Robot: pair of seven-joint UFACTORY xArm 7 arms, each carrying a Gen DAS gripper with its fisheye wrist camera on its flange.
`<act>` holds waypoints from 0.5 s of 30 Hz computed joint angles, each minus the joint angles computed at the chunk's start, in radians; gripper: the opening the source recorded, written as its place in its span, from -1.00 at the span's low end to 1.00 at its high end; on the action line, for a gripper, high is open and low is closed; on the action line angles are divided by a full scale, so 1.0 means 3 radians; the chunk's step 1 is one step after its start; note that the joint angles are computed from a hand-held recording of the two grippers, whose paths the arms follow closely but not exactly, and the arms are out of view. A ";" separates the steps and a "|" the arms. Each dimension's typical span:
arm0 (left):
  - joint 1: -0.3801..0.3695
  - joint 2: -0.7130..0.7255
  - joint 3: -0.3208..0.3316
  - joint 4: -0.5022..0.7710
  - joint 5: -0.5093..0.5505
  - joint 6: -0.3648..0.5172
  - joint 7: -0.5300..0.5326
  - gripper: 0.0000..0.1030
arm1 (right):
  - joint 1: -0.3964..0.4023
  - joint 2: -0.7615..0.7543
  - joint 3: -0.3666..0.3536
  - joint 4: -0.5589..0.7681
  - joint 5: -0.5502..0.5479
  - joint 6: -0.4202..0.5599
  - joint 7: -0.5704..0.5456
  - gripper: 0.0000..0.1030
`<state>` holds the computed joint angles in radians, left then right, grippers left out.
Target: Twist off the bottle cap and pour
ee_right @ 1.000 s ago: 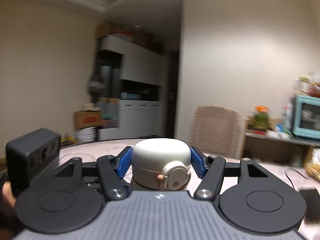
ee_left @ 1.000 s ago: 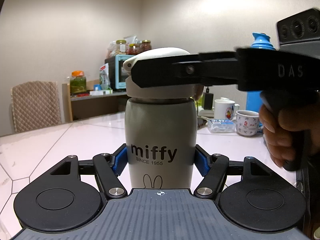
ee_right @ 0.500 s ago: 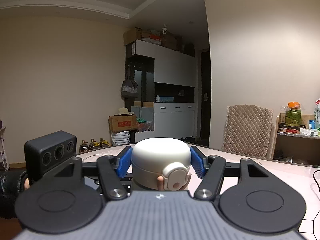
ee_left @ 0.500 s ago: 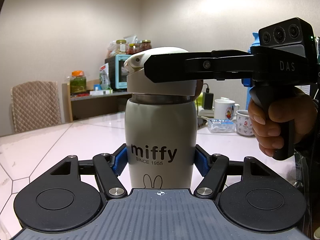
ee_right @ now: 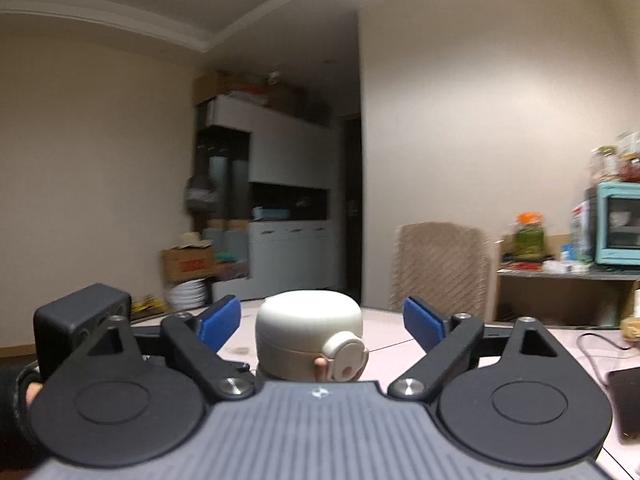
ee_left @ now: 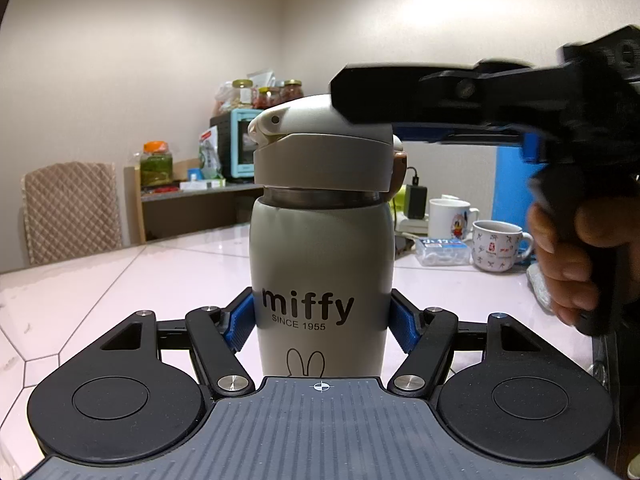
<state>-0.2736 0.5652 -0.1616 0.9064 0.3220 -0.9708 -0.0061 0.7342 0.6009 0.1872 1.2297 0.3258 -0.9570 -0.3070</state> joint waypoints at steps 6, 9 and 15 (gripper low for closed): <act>0.0005 0.0006 -0.0001 0.0025 0.0005 0.0025 -0.0006 0.40 | 0.0518 0.0357 -0.0031 0.0608 0.1303 -0.0295 -0.0867 0.81; 0.0007 0.0000 0.0000 0.0017 0.0004 0.0025 -0.0007 0.40 | 0.0597 0.0556 0.0007 0.0973 0.1529 -0.0285 -0.1132 0.81; 0.0011 -0.0017 -0.0001 0.0011 0.0012 0.0036 -0.0013 0.40 | 0.0694 0.0855 0.0082 0.1543 0.1911 -0.0295 -0.1644 0.80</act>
<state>-0.2703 0.5601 -0.1619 0.9098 0.3255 -0.9601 -0.0099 0.9425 0.8573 0.2119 1.6926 0.8992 -1.0456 -0.8003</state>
